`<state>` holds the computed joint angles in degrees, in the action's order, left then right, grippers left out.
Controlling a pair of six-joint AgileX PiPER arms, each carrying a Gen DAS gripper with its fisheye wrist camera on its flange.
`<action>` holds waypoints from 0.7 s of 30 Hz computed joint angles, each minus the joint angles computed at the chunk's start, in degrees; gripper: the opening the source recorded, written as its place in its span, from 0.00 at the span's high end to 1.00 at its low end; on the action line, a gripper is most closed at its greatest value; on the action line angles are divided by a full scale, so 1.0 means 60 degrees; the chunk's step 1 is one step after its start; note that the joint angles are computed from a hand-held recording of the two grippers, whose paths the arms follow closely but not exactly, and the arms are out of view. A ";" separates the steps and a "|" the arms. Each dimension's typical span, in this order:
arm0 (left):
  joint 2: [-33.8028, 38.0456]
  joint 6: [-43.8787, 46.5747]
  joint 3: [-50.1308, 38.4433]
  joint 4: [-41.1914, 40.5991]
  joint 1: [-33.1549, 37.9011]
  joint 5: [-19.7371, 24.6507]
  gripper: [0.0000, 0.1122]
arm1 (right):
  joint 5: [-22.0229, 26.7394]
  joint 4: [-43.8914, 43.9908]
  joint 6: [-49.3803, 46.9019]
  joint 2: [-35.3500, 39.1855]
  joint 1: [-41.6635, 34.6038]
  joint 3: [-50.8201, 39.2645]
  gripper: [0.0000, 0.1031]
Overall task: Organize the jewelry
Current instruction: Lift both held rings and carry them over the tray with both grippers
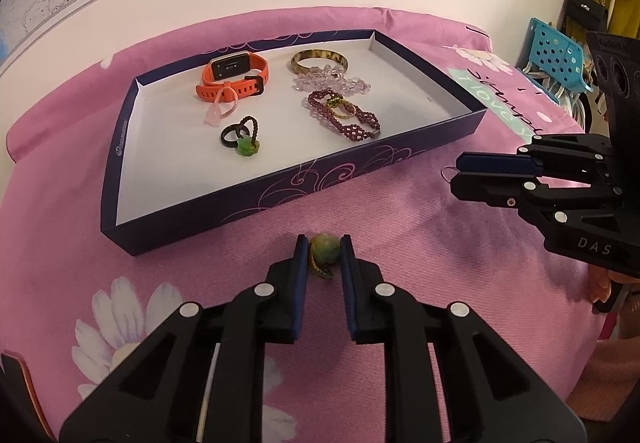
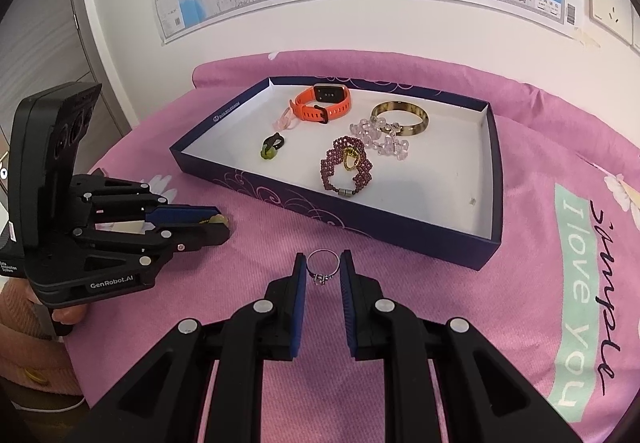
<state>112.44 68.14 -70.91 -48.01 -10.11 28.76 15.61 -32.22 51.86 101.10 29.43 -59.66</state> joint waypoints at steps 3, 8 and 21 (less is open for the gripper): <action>-0.0072 0.0134 0.0024 -0.0190 0.0099 0.0176 0.86 | -0.0061 -0.0284 0.0288 -0.0084 0.0018 0.0068 0.85; -0.0368 0.0490 0.0222 -0.0511 0.0208 0.0240 0.86 | -0.0043 -0.0465 0.0407 -0.0167 0.0027 0.0021 0.85; -0.0810 0.0706 0.0005 -0.0987 0.0364 0.0368 0.86 | 0.0138 -0.0387 -0.0107 -0.0161 -0.0115 -0.0520 0.85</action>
<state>107.58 72.37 -70.88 -53.93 -7.93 30.97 16.43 -34.55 51.22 100.14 28.74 -62.78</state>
